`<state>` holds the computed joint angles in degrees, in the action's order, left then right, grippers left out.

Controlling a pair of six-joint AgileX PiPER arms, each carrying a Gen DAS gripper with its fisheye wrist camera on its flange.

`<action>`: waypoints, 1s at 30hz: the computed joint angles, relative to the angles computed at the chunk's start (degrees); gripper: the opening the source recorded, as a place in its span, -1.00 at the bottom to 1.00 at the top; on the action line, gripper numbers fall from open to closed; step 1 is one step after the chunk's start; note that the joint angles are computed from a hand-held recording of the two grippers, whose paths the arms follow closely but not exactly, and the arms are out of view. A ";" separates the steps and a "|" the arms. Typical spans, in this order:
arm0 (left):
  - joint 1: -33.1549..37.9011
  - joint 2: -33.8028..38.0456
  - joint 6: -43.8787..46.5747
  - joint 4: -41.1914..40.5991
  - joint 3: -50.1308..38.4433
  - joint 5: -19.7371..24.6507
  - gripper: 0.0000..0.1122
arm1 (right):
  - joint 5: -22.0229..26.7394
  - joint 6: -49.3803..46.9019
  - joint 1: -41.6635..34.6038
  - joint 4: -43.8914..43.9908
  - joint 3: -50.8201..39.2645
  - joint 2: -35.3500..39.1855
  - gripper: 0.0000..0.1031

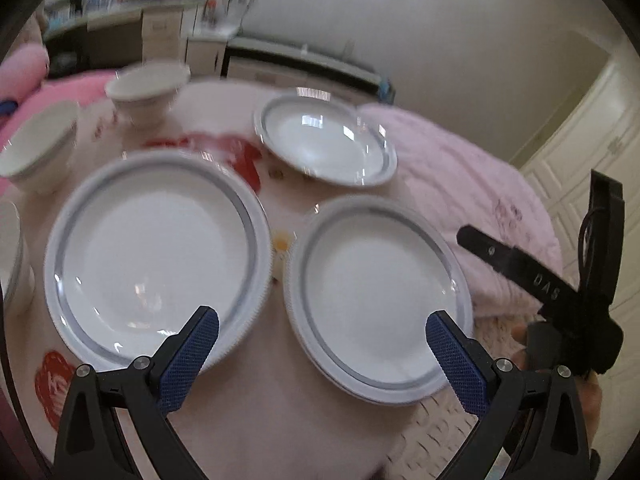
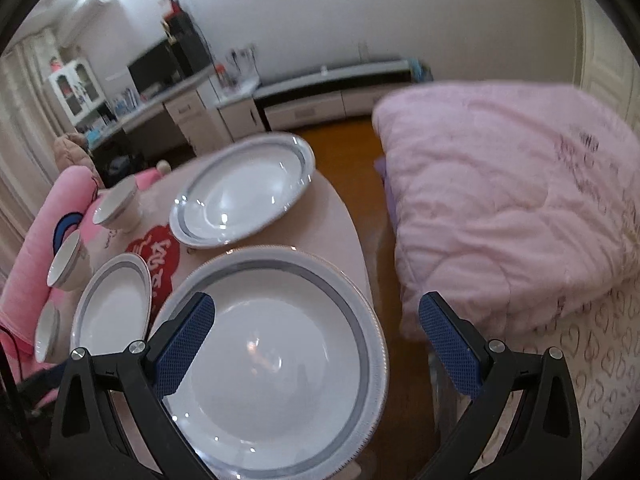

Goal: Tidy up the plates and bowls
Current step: 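Move the left tool toward a grey-rimmed plate while the right tool approaches another plate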

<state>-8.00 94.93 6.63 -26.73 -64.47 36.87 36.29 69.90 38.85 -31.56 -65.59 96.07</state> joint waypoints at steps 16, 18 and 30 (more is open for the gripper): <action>2.64 26.62 -25.97 1.61 -41.73 29.52 0.82 | 13.62 -49.64 -20.10 46.23 -8.03 6.67 1.00; 2.85 26.81 -28.82 0.61 -40.36 27.63 0.82 | 13.83 -55.45 -22.26 51.43 -7.76 8.09 1.00; 6.07 36.95 -31.73 -7.60 -46.12 22.29 0.53 | 19.48 -76.25 -28.29 69.66 -11.80 17.40 0.68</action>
<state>-1.93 131.88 -25.10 -34.33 -110.59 59.16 55.77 -6.35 10.55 38.09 -77.39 113.47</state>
